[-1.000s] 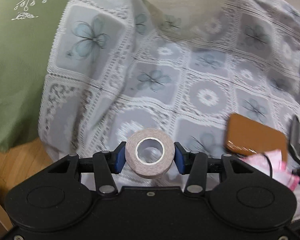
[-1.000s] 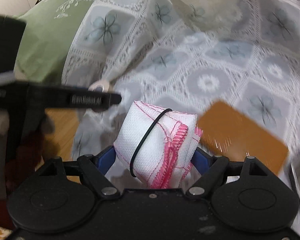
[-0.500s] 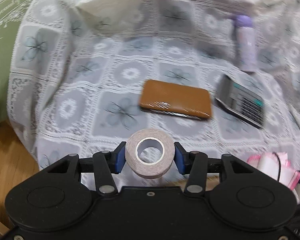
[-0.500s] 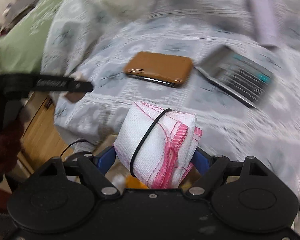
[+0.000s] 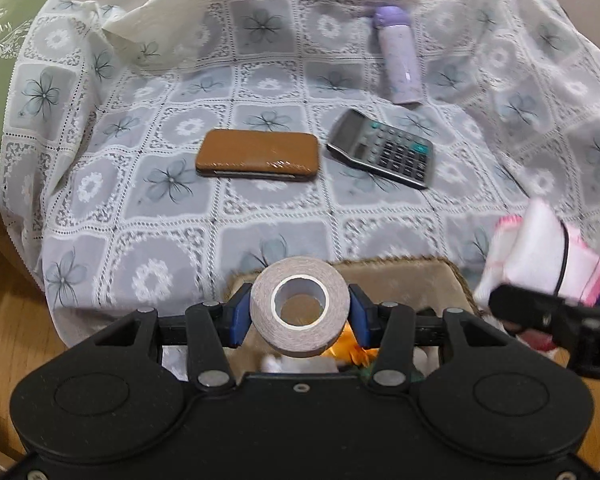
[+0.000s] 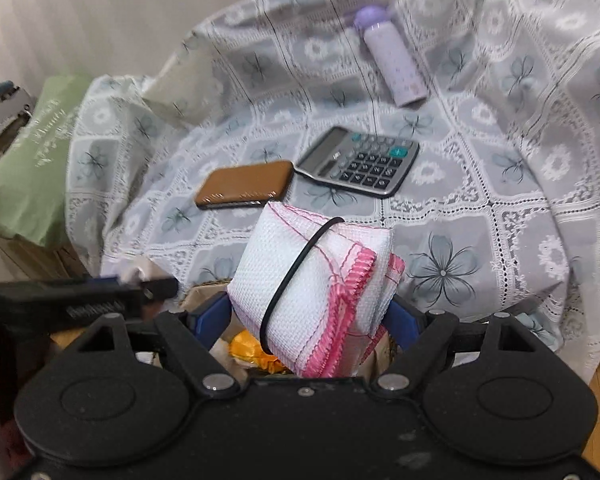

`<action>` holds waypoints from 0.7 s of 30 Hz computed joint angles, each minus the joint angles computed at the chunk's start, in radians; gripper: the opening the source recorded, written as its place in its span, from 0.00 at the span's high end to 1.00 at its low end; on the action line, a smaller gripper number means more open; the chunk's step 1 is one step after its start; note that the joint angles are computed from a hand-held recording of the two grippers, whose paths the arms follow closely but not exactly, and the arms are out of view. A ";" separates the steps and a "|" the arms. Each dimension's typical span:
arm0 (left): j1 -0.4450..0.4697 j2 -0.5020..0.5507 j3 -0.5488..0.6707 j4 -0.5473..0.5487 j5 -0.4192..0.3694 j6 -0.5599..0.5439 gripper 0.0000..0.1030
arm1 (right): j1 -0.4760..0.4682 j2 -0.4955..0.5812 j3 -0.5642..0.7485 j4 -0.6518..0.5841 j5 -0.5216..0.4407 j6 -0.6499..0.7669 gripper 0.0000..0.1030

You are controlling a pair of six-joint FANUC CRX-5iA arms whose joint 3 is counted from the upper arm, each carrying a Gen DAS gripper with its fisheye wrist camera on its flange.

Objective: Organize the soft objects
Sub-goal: 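Carry the tape roll with the left tool while the right tool carries the towel to the basket, then open the left tool to drop the tape roll while the right tool releases the towel bundle into the basket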

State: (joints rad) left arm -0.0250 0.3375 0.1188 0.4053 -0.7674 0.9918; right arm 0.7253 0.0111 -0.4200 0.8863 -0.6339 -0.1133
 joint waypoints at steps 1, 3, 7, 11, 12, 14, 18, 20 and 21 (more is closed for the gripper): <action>-0.001 -0.014 -0.020 0.004 0.006 -0.008 0.53 | 0.008 -0.007 -0.009 0.025 -0.005 -0.028 0.20; -0.003 -0.040 -0.057 0.015 0.019 -0.024 0.53 | 0.024 -0.023 -0.030 0.071 -0.010 -0.083 0.20; -0.008 -0.087 -0.123 0.032 0.042 -0.049 0.53 | 0.063 -0.063 -0.077 0.138 -0.026 -0.189 0.20; -0.010 -0.110 -0.148 0.022 0.032 -0.019 0.53 | 0.124 -0.057 -0.065 0.145 -0.122 -0.228 0.20; -0.008 -0.114 -0.156 0.025 0.030 -0.015 0.53 | 0.136 -0.053 -0.059 0.140 -0.145 -0.234 0.20; -0.007 -0.122 -0.171 0.024 0.032 -0.005 0.53 | 0.155 -0.051 -0.053 0.133 -0.177 -0.245 0.20; -0.001 -0.116 -0.178 0.019 0.015 0.020 0.53 | 0.165 -0.041 -0.029 0.090 -0.229 -0.233 0.20; 0.001 -0.110 -0.175 0.018 0.002 0.026 0.53 | 0.167 -0.026 -0.006 0.048 -0.256 -0.204 0.20; 0.001 -0.108 -0.176 0.016 0.000 0.030 0.53 | 0.167 -0.021 0.003 0.029 -0.261 -0.191 0.20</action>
